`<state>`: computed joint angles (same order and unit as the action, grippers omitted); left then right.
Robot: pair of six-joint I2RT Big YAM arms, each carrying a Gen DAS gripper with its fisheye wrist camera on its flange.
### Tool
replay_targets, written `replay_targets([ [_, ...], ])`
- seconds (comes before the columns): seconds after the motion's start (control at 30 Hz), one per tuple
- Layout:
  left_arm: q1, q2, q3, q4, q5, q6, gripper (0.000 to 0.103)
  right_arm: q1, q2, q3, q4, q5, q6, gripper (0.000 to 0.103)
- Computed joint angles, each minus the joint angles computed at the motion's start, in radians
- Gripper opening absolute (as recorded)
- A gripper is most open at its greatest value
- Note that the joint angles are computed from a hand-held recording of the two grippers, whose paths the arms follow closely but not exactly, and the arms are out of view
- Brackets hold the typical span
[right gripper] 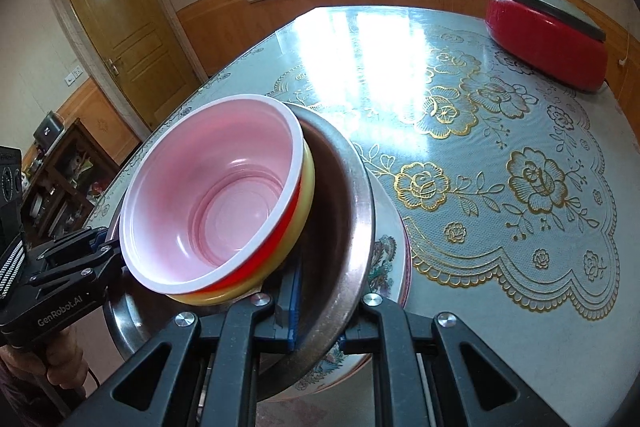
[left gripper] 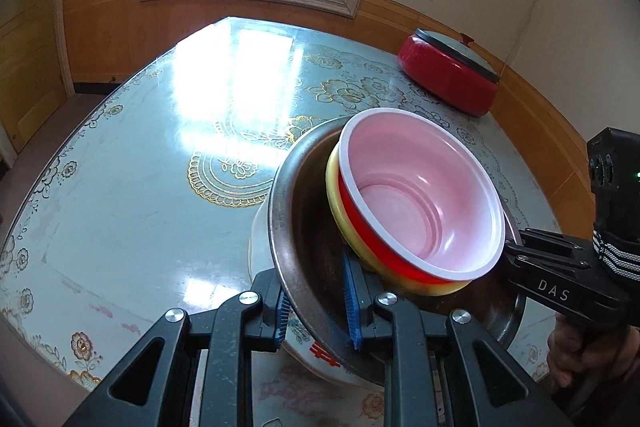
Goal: Organize plates and bowls
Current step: 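Lower the steel bowl onto the plate stack and open the left tool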
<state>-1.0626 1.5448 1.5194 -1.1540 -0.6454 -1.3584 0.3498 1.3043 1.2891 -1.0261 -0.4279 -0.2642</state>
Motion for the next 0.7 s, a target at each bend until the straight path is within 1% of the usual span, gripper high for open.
replay_targets([
  [0.2, 0.021, -0.017, -0.044, 0.067, 0.039, 0.080, 0.022, 0.009, -0.012, -0.030, 0.021, 0.037, 0.048, 0.013],
  [0.4, 0.050, -0.020, -0.069, 0.118, 0.081, 0.153, 0.024, 0.022, -0.007, -0.039, 0.041, 0.078, 0.090, 0.013],
  [0.7, 0.064, -0.036, -0.103, 0.174, 0.113, 0.221, 0.025, 0.038, -0.014, -0.057, 0.067, 0.124, 0.128, 0.014],
])
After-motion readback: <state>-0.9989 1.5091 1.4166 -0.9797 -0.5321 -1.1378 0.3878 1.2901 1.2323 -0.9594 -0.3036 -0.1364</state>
